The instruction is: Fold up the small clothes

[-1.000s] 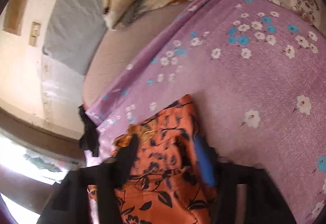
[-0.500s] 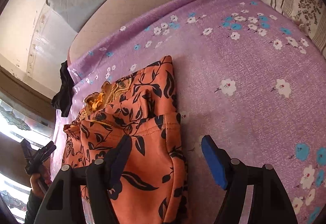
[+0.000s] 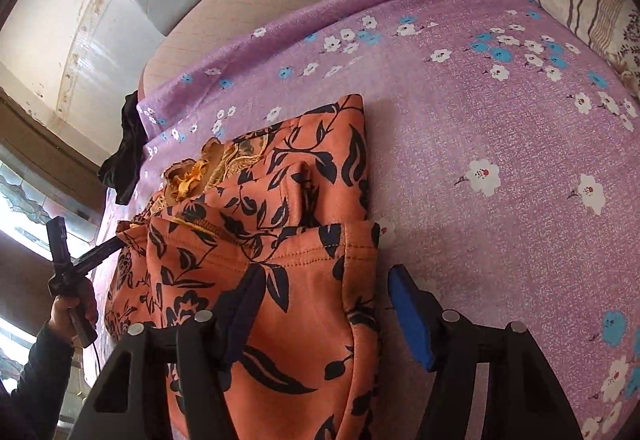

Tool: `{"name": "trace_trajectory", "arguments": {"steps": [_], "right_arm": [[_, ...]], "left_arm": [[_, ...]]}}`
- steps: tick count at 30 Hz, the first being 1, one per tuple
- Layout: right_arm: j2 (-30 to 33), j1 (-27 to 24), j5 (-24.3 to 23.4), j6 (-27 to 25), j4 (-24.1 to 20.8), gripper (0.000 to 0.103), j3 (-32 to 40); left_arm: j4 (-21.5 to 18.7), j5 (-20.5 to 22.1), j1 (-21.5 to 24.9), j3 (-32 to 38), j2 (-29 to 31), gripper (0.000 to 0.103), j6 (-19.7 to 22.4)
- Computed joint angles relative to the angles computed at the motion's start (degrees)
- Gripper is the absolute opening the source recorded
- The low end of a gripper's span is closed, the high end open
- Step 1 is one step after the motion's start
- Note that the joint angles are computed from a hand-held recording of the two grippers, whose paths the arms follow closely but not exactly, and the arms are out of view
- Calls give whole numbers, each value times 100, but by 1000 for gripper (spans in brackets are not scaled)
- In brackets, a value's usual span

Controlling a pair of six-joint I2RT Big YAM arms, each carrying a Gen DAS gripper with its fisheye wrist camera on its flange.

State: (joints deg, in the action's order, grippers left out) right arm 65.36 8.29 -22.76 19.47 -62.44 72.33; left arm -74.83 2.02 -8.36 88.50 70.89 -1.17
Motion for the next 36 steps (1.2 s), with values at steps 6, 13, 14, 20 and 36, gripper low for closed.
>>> {"name": "trace_trajectory", "arguments": {"steps": [6, 13, 14, 20, 36], "right_arm": [[304, 178, 307, -237, -322, 19, 239], [-106, 524, 1353, -326, -370, 8, 620], [-163, 578, 1514, -360, -365, 8, 717], [9, 787, 2425, -622, 41, 8, 1429], [-515, 161, 1943, 559, 578, 75, 150]], "left_arm": [[155, -367, -74, -74, -111, 2, 67], [765, -811, -199, -36, -1124, 2, -575], [824, -856, -239, -3, -1239, 2, -621], [1053, -1329, -262, 259, -1176, 2, -547], [172, -886, 658, -860, -1598, 58, -2028]]}}
